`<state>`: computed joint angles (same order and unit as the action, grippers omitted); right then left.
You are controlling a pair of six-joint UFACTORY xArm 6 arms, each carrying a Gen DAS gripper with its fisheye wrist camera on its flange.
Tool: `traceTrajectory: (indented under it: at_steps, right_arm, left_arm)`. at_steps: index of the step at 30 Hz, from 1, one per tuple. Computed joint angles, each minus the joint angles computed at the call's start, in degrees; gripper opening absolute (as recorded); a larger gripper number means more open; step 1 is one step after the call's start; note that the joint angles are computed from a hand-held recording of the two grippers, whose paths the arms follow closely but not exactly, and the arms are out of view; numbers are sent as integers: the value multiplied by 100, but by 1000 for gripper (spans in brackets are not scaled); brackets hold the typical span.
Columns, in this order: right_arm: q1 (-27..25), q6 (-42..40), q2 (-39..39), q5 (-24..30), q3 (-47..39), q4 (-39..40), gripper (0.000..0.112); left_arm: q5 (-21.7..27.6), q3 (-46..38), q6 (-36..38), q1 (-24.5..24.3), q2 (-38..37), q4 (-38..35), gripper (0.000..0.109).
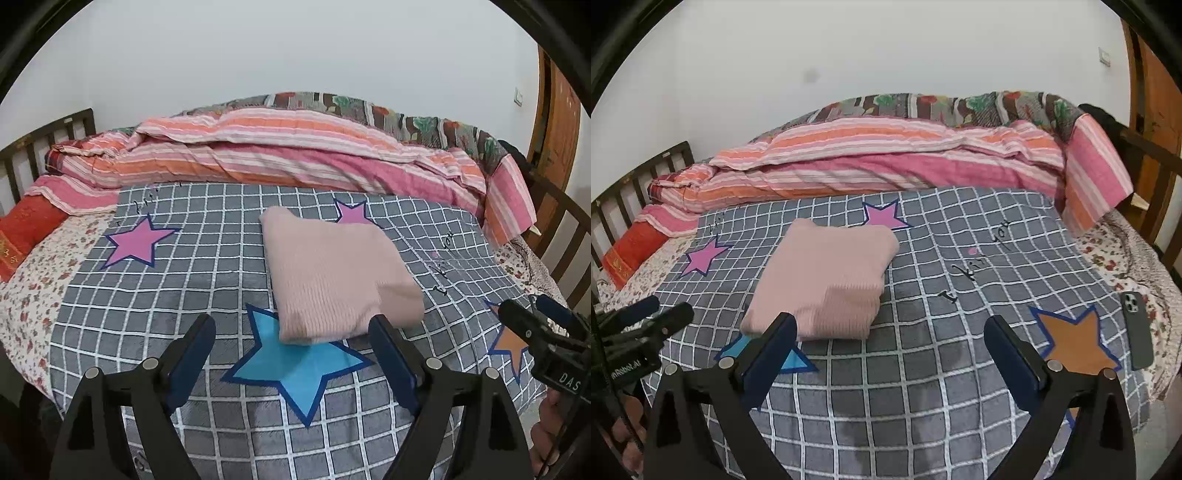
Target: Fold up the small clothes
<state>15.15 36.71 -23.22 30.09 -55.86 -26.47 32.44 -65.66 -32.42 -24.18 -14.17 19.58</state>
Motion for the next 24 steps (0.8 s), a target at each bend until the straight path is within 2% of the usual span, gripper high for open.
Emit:
traceTrajectory:
  at_steps: [6,24]
  right_arm:
    - [89,131,-331,119,218,-149,101]
    - [69,201,-548,141,369,-227,101]
  left_arm:
    - [118,157,-184,-60,-273,242,85]
    - [216,303,-402,-116,-503,466,85]
